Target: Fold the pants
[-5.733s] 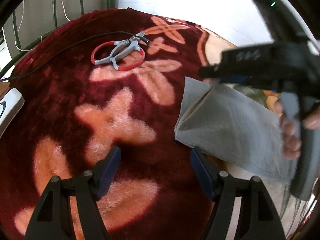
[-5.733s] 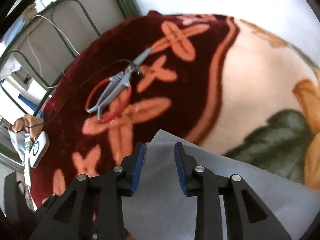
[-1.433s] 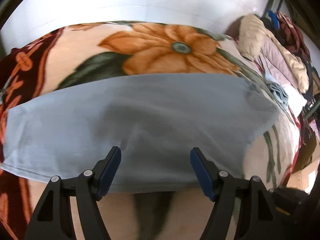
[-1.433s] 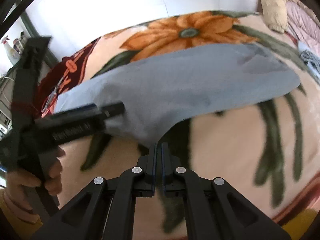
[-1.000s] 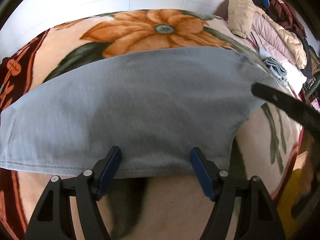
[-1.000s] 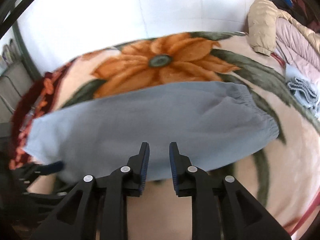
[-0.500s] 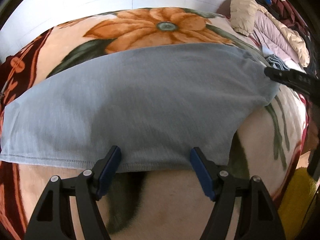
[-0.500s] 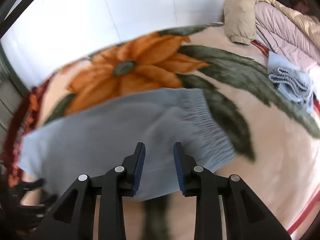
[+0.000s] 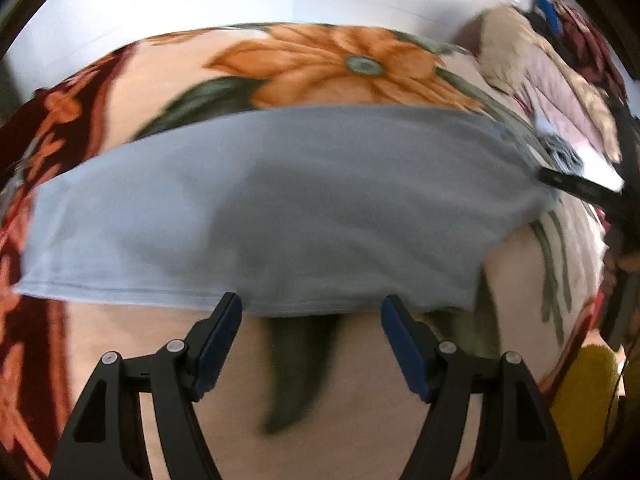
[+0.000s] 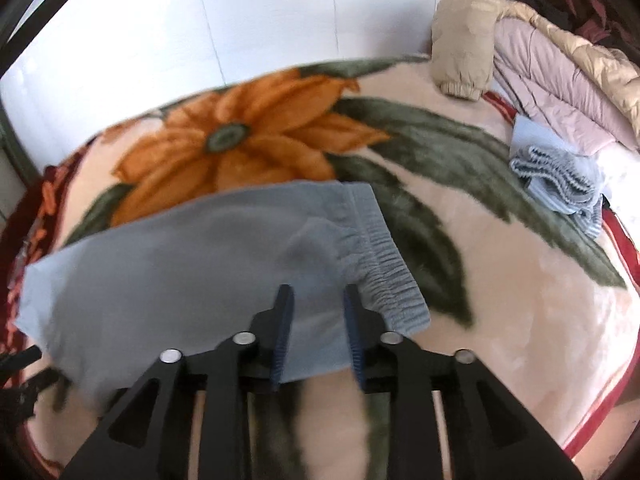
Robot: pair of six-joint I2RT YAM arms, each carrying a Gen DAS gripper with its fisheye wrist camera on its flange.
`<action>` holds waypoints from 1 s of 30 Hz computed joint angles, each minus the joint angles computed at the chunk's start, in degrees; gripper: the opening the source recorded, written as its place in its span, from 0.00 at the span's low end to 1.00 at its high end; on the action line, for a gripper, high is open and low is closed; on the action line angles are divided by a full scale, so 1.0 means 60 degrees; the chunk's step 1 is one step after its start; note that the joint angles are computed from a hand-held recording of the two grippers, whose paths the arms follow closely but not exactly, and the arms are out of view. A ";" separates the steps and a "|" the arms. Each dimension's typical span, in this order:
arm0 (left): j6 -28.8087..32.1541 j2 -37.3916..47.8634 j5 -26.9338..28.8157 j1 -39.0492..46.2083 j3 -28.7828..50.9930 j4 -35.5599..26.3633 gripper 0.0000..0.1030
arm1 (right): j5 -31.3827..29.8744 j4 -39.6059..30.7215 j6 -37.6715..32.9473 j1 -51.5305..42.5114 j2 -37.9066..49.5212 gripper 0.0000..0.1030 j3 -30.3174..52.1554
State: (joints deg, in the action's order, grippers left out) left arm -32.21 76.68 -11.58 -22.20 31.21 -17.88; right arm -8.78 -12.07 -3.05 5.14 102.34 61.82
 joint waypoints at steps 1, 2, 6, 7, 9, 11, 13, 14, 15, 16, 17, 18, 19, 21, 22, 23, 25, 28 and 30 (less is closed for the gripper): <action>0.0121 -0.0340 -0.0011 0.0332 -0.0126 -0.0179 0.73 | -0.0199 -0.0100 0.0046 0.0002 -0.0281 0.34 -0.0134; 0.0260 -0.0699 -0.0009 0.0710 -0.0254 -0.0387 0.73 | -0.0373 -0.0204 0.0067 0.0005 -0.0495 0.35 -0.0244; 0.1359 -0.1892 0.0337 0.3135 -0.0678 -0.1072 0.73 | -0.0630 -0.0594 -0.0002 0.0312 -0.1247 0.36 -0.0773; 0.1680 -0.2046 0.0452 0.3727 -0.0721 -0.1161 0.73 | -0.0636 -0.0616 0.0002 0.0405 -0.1371 0.36 -0.0912; 0.2407 -0.2320 0.0712 0.4955 -0.0809 -0.1241 0.73 | -0.0665 -0.0652 0.0076 0.0635 -0.1580 0.36 -0.1191; 0.3178 -0.2349 0.0969 0.6218 -0.0833 -0.1182 0.73 | -0.0652 -0.0689 0.0144 0.0917 -0.1721 0.36 -0.1447; 0.3739 -0.2215 0.1120 0.7143 -0.0847 -0.1027 0.74 | -0.0508 -0.0651 0.0216 0.1226 -0.1822 0.36 -0.1688; 0.3987 -0.2131 0.1192 0.7559 -0.0849 -0.0945 0.74 | -0.0451 -0.0632 0.0291 0.1377 -0.1845 0.36 -0.1782; 0.4177 -0.2002 0.1244 0.7916 -0.0845 -0.0825 0.75 | -0.0445 -0.0623 0.0377 0.1473 -0.1864 0.36 -0.1856; 0.4351 -0.1821 0.1273 0.8293 -0.0824 -0.0682 0.77 | -0.0477 -0.0589 0.0542 0.1572 -0.1885 0.36 -0.1954; 0.4541 -0.1656 0.1289 0.8676 -0.0817 -0.0526 0.81 | -0.0552 -0.0568 0.0667 0.1617 -0.1893 0.36 -0.2019; 0.4657 -0.1412 0.1204 0.8977 -0.0816 -0.0273 0.85 | -0.0642 -0.0545 0.0826 0.1695 -0.1898 0.36 -0.2091; 0.4773 -0.1214 0.1185 0.9213 -0.0848 -0.0014 0.85 | -0.0687 -0.0520 0.0918 0.1740 -0.1911 0.36 -0.2148; 0.4953 -0.0598 0.1287 0.9670 -0.0799 0.0499 0.85 | -0.0728 -0.0448 0.1126 0.1918 -0.1932 0.36 -0.2266; 0.4987 -0.0338 0.1421 0.9869 -0.0766 0.0658 0.85 | -0.0686 -0.0416 0.1198 0.2039 -0.1898 0.36 -0.2270; 0.5018 -0.0040 0.1670 1.0082 -0.0718 0.0828 0.85 | -0.0657 -0.0395 0.1218 0.2123 -0.1889 0.36 -0.2291; 0.5040 0.0419 0.2295 1.0504 -0.0644 0.1082 0.85 | -0.0521 -0.0379 0.1188 0.2324 -0.1860 0.36 -0.2289; 0.4884 0.0813 0.2960 1.0854 -0.0661 0.1492 0.85 | -0.0308 -0.0316 0.1131 0.2540 -0.1847 0.36 -0.2316; 0.4663 0.0988 0.2998 1.0842 -0.0753 0.1887 0.86 | -0.0303 -0.0245 0.1154 0.2612 -0.1859 0.36 -0.2370</action>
State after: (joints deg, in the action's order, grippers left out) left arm -4.24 82.61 6.40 42.85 26.69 -6.56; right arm -10.60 -13.54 3.87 20.81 91.19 47.60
